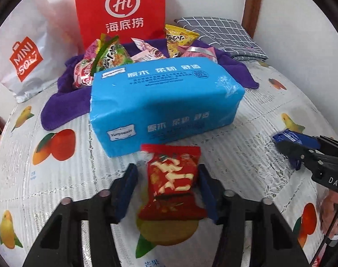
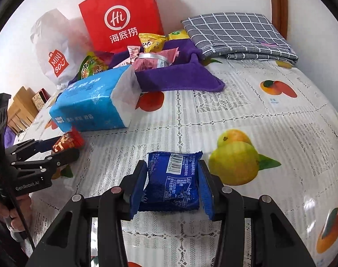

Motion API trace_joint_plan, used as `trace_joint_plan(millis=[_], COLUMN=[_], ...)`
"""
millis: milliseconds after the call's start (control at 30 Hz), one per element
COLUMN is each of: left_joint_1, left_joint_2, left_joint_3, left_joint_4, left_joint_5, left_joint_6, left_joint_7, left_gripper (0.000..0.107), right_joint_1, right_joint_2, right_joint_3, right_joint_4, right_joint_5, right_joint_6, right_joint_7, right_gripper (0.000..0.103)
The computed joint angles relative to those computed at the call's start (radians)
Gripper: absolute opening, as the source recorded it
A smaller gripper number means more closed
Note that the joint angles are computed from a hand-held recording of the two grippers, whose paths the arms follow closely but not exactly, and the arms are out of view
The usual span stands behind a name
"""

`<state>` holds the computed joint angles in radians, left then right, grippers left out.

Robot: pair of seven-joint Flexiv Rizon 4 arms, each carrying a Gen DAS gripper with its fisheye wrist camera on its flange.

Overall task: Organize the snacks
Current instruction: 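Grasp the red candy packet with the left gripper while the right holds the blue packet, then carry the red candy packet and blue biscuit packet over the purple towel with both grippers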

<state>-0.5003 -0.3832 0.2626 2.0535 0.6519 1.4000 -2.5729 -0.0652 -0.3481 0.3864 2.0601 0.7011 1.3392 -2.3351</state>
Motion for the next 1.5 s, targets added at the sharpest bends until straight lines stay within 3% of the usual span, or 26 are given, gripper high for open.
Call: trace_joint_plan(millis=[167, 467, 733, 967, 1167, 1267, 1367, 1500], left_joint_1=[0.036, 0.011, -0.016, -0.061, -0.018, -0.031, -0.082, -0.191], left_joint_2=[0.003, -0.016, -0.032, -0.048, -0.042, -0.033, -0.016, 0.004], left_joint_3=[0.002, 0.039, 0.067, 0.101, 0.049, 0.058, 0.102, 0.2], left_joint_4=[0.048, 0.085, 0.118, 0.132, 0.169, 0.184, 0.197, 0.202], left_joint_5=[-0.036, -0.156, -0.26, -0.346, -0.432, -0.472, -0.504, -0.548], left_joint_6=[0.108, 0.187, 0.248, 0.275, 0.305, 0.302, 0.301, 0.28], left_joint_7=[0.005, 0.093, 0.165, 0.219, 0.283, 0.307, 0.33, 0.347], left_gripper=[0.043, 0.042, 0.04, 0.04, 0.04, 0.04, 0.04, 0.04], right_joint_1=[0.005, 0.025, 0.057, -0.012, -0.076, -0.094, -0.093, -0.172], right_joint_2=[-0.005, -0.015, -0.015, -0.035, -0.057, -0.063, -0.059, -0.051], right_joint_3=[-0.001, 0.0, -0.013, 0.054, 0.112, 0.128, 0.126, 0.213], right_joint_4=[0.006, 0.029, 0.088, 0.103, 0.104, 0.107, 0.111, 0.087], right_joint_5=[-0.005, -0.075, -0.211, -0.286, -0.33, -0.352, -0.383, -0.354], right_joint_6=[0.019, 0.071, 0.153, 0.187, 0.207, 0.217, 0.216, 0.195], right_joint_7=[-0.002, 0.051, 0.162, 0.214, 0.242, 0.261, 0.303, 0.285], right_gripper=[0.046, 0.046, 0.046, 0.045, 0.043, 0.043, 0.042, 0.042])
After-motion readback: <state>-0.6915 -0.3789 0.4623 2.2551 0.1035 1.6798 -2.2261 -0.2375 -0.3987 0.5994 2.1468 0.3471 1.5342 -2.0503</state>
